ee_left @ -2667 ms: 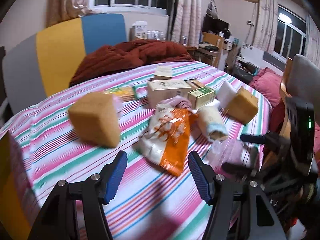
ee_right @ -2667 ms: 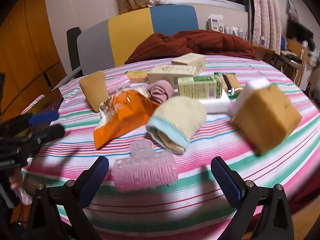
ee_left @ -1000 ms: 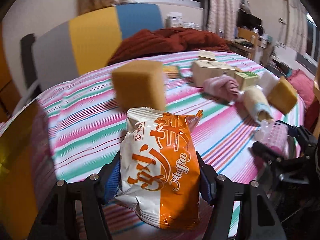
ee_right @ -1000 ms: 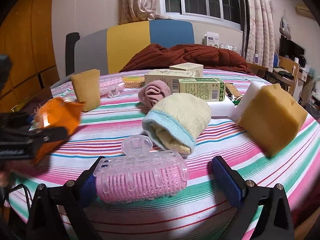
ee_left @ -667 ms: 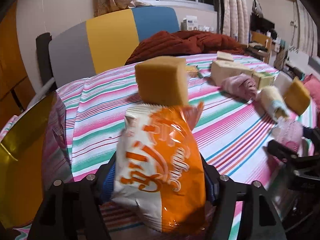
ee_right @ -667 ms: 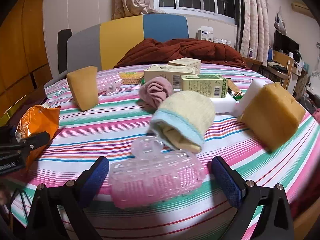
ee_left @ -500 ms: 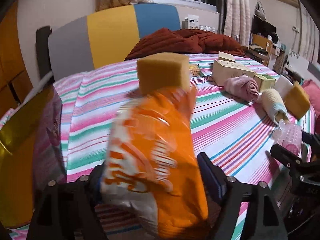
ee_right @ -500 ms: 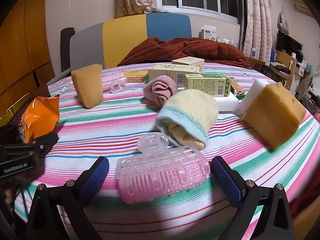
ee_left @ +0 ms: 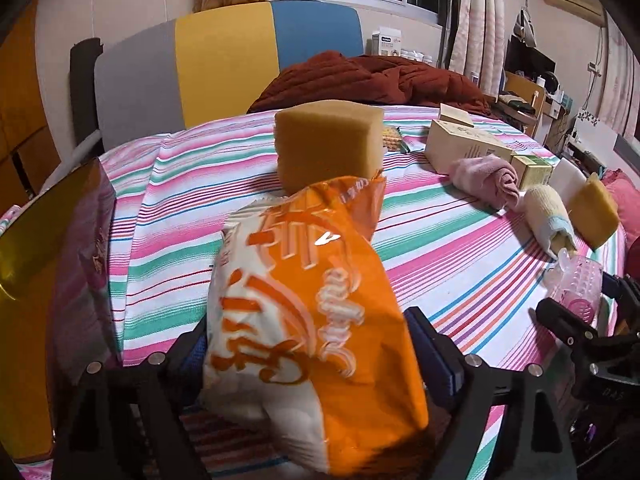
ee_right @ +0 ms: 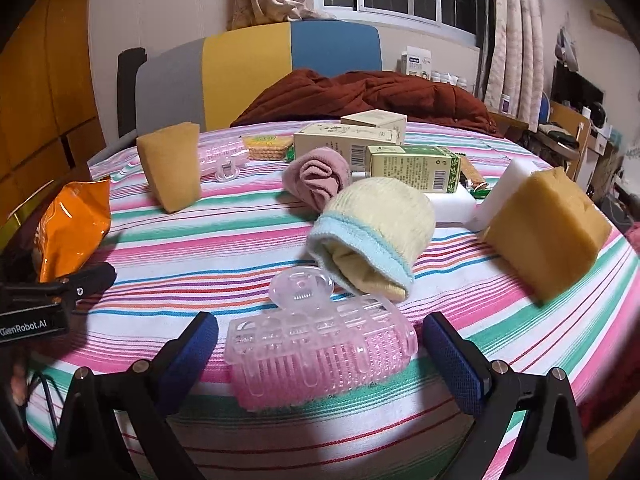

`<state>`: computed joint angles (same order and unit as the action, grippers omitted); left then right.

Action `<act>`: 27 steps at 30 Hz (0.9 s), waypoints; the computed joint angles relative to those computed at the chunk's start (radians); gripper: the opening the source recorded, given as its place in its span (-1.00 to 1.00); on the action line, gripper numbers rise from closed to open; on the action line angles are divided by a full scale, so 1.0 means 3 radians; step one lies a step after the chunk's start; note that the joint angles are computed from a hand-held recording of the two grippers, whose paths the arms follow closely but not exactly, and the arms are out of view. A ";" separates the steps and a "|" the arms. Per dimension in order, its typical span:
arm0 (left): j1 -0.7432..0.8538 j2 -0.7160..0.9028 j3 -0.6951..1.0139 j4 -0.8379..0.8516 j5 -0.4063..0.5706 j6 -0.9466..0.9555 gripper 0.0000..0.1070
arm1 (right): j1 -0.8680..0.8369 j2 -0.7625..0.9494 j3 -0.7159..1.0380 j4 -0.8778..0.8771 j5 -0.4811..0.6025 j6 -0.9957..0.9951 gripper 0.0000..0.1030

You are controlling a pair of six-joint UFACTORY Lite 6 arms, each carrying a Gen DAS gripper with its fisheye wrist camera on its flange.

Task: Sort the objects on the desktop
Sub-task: 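Lift the Muffin bag with the left tool while the right tool holds the pink roller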

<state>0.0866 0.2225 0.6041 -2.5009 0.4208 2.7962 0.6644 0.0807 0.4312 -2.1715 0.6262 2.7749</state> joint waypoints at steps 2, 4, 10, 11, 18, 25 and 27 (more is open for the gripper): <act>0.0004 0.0012 0.0019 0.0063 -0.0008 -0.0047 0.76 | 0.0032 -0.0032 -0.0045 -0.0003 0.0032 0.0017 0.96; 0.0002 0.0011 0.0021 0.0072 -0.0011 -0.0050 0.76 | 0.0062 -0.0125 -0.0143 -0.0051 0.0070 0.0083 0.85; 0.0025 -0.0001 -0.0015 0.0063 0.0040 -0.0004 0.76 | -0.0079 -0.0556 -0.0548 -0.0577 0.0058 0.0515 0.37; 0.0027 -0.0005 -0.0024 0.0050 0.0048 0.0015 0.76 | -0.0115 -0.0607 -0.0587 -0.0658 0.0038 0.0567 0.34; 0.0108 -0.0042 -0.0045 0.0341 0.0117 -0.0196 0.75 | -0.0143 -0.0598 -0.0608 -0.0834 0.0071 0.0686 0.35; 0.0280 -0.0059 -0.0042 0.0914 0.0290 -0.0663 0.70 | -0.0217 -0.0501 -0.0549 -0.0944 0.0112 0.0723 0.45; 0.0274 -0.0068 -0.0061 0.0822 0.0292 -0.0595 0.62 | -0.0198 -0.0481 -0.0533 -0.0912 0.0128 0.0676 0.38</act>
